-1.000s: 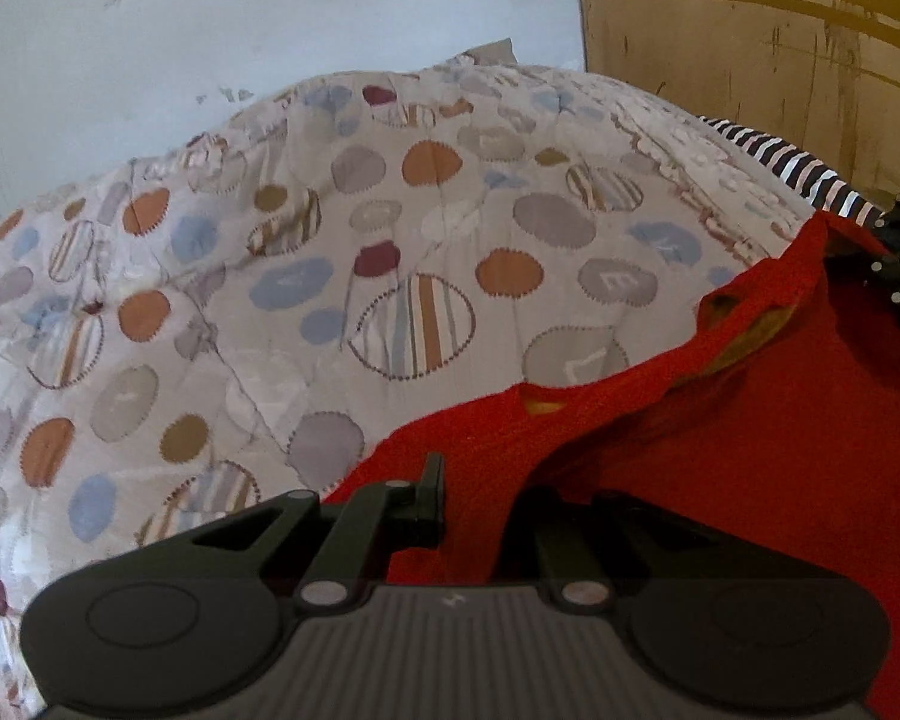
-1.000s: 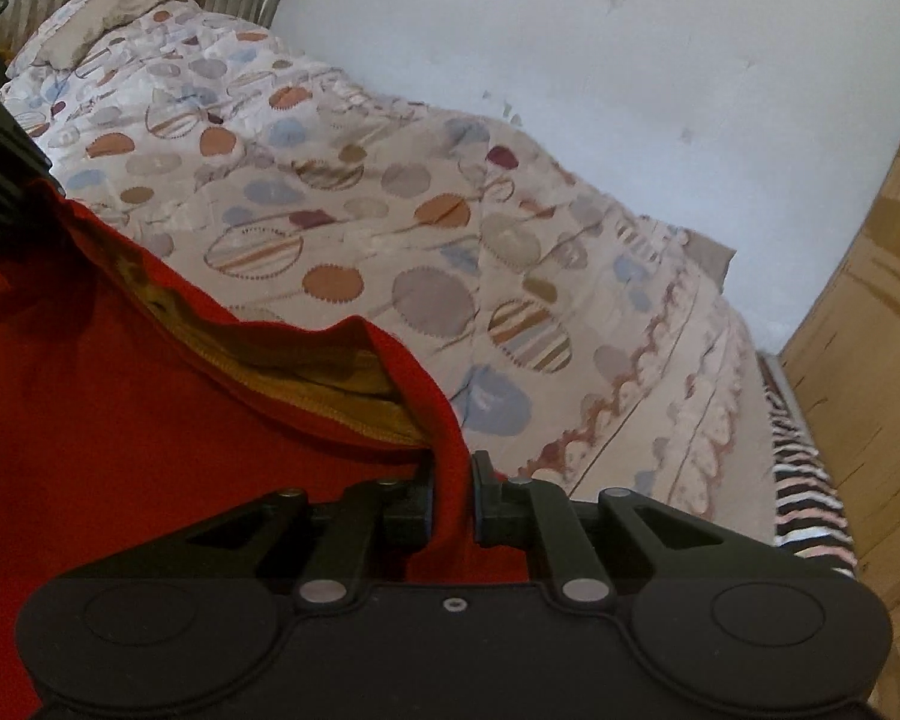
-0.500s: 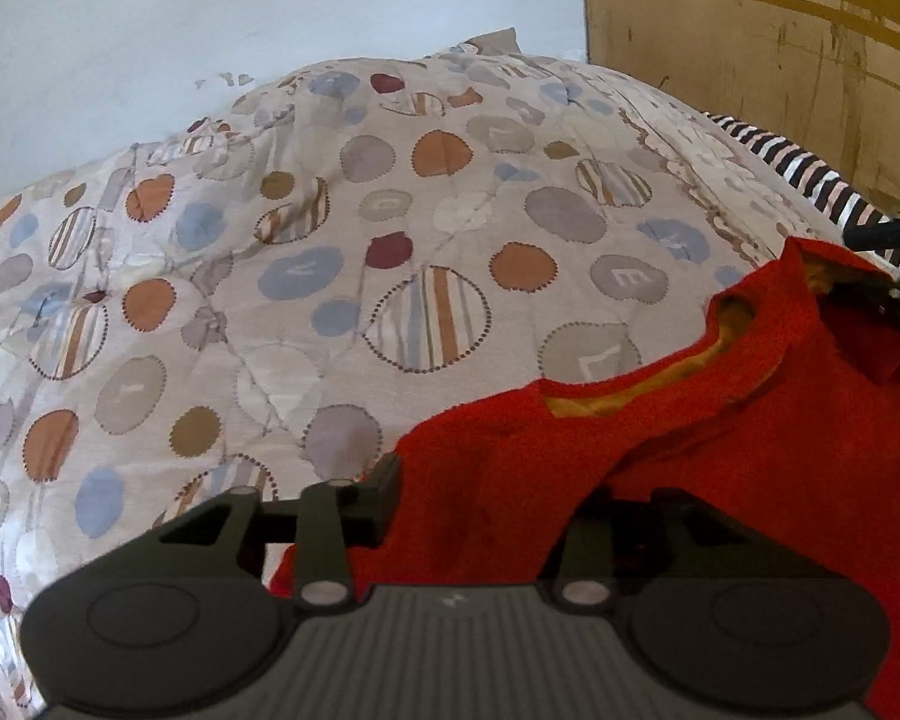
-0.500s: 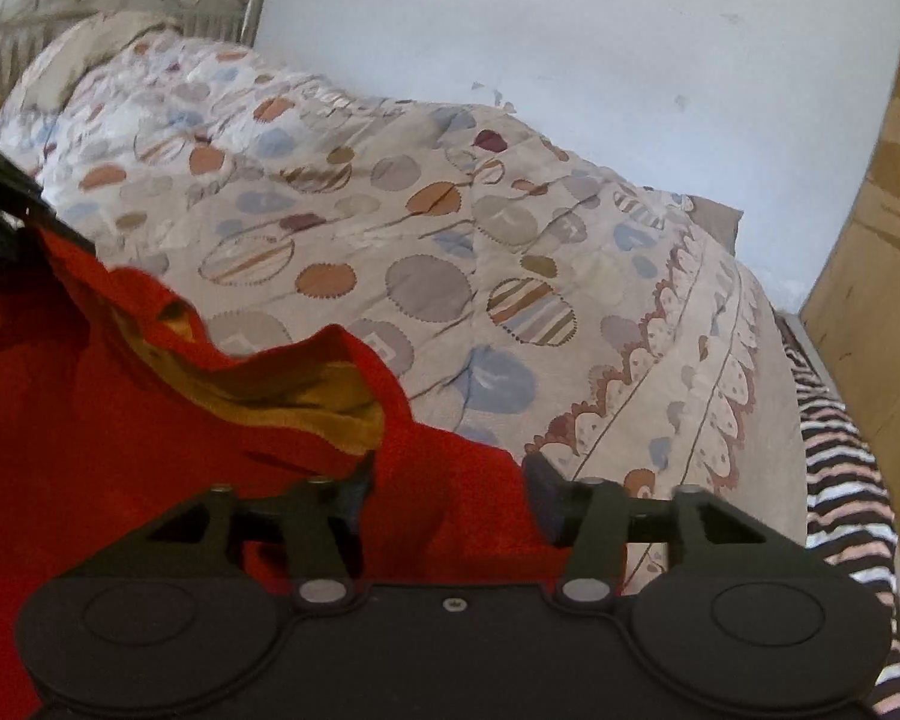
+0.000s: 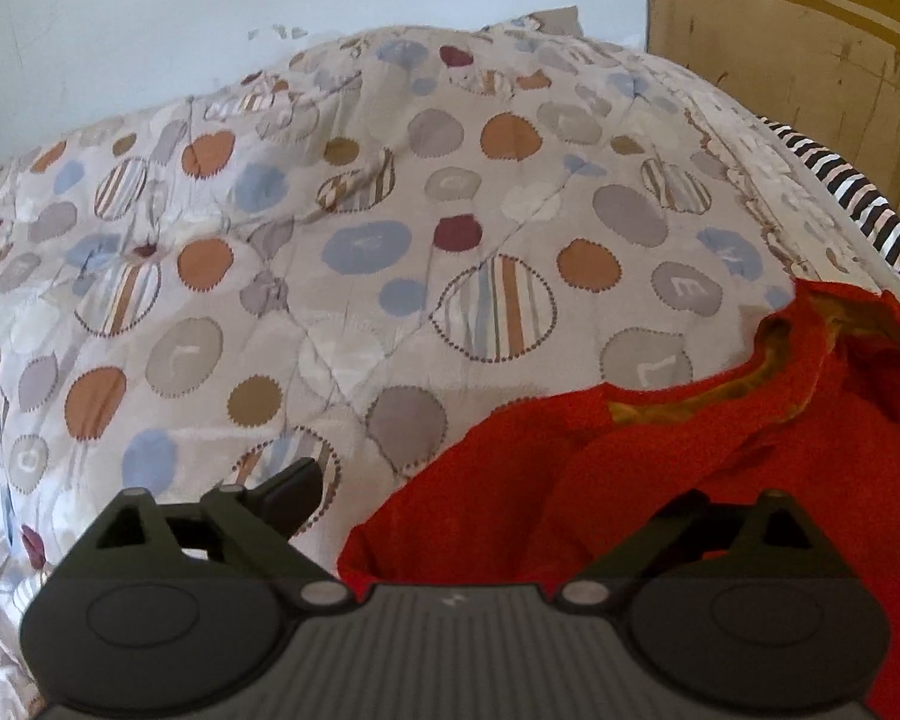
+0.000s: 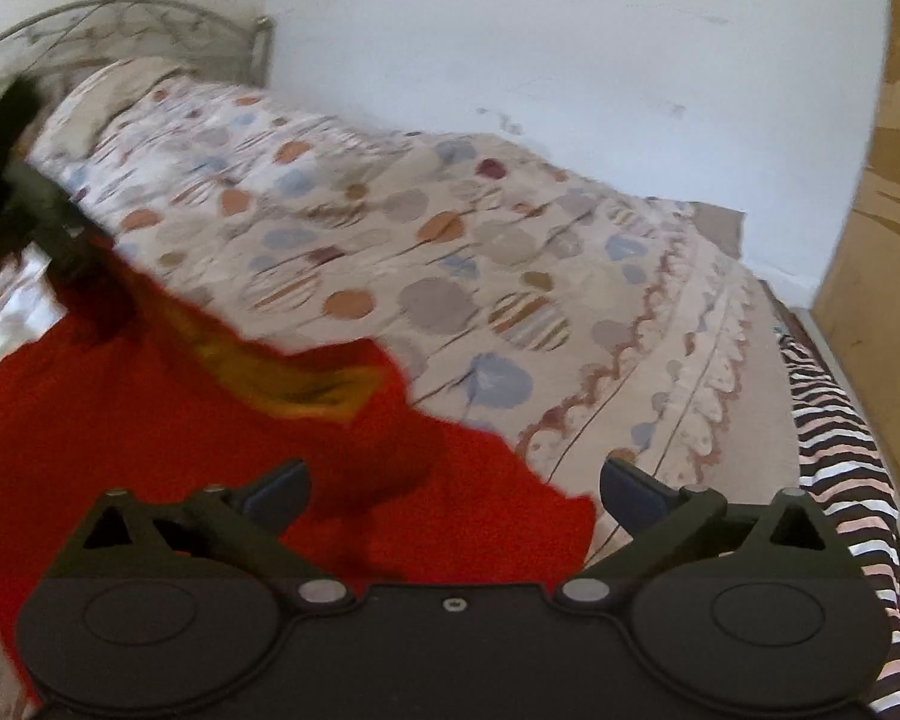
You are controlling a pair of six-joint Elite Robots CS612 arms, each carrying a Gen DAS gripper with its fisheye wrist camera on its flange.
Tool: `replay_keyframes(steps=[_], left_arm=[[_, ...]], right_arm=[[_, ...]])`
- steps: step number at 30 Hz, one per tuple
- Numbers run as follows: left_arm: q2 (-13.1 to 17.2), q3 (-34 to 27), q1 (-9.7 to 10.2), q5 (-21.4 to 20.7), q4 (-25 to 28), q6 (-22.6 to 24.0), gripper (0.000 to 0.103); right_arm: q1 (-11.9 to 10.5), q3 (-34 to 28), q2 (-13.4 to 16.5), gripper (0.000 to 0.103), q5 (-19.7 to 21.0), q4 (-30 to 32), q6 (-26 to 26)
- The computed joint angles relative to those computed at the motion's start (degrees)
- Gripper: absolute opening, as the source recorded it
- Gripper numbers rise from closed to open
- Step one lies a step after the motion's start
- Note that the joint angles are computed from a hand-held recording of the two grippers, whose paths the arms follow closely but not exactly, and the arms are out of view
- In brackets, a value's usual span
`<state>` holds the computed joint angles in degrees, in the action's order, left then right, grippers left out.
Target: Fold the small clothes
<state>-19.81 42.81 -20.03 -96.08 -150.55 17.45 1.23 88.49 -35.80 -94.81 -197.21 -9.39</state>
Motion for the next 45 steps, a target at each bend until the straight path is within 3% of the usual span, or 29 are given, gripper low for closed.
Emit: replay_keyframes(steps=[4, 6, 8, 15, 20, 22, 24, 27, 30, 34, 37, 39, 45], left_arm=[[1.73, -4.98, 1.13, -4.04, 6.9, -6.03, 0.098], [3.17, -8.77, 1.81, -6.86, 11.78, -8.91, 0.098], [4.52, -12.18, 2.4, -9.33, 15.93, -10.63, 0.098], [5.5, -15.19, 3.28, -12.05, 18.73, -11.37, 0.1], [4.41, -12.7, 3.53, -10.1, 13.37, -13.57, 0.101], [3.46, -10.19, 3.75, -10.16, 9.85, -14.74, 0.102], [2.51, -7.52, 3.94, -11.0, 6.84, -14.18, 0.102], [0.61, -1.82, 3.69, -10.36, 1.12, -11.67, 0.102], [-0.67, 3.16, 2.96, -8.47, -4.38, -8.16, 0.102], [-0.89, 7.13, 1.45, -1.42, -10.71, -6.83, 0.102], [-0.1, 7.18, 0.95, 3.33, -11.65, -8.95, 0.102], [0.67, 6.16, 1.59, 1.64, -11.18, -11.15, 0.103], [2.68, 2.31, 3.93, -6.34, -5.8, -18.05, 0.103]], right_arm=[[1.12, 0.94, 0.02, 0.102, -3.5, 0.82, -5.74], [1.58, 0.56, 0.54, 0.102, -5.9, 1.09, -5.59], [1.73, -0.21, 1.22, 0.102, -8.03, 1.11, -3.35], [1.39, -3.43, 3.93, 0.102, -19.62, -1.64, 8.48], [0.86, -3.63, 4.26, 0.102, -25.04, 1.09, 16.22], [0.81, -2.72, 4.22, 0.102, -24.84, -1.24, 18.09], [0.56, -1.51, 4.23, 0.102, -21.69, -6.31, 17.77], [0.29, -1.24, 4.62, 0.102, -16.02, -11.08, 13.84], [0.58, -2.54, 4.96, 0.102, -13.05, -10.1, 9.59], [1.26, -5.96, 6.45, 0.102, -14.66, -5.57, 7.55], [1.86, -8.01, 7.86, 0.102, -20.45, -2.44, 10.71], [1.56, -7.95, 8.4, 0.102, -21.16, -2.49, 12.42], [-0.04, -5.75, 8.51, 0.102, -15.82, -6.42, 18.73]])
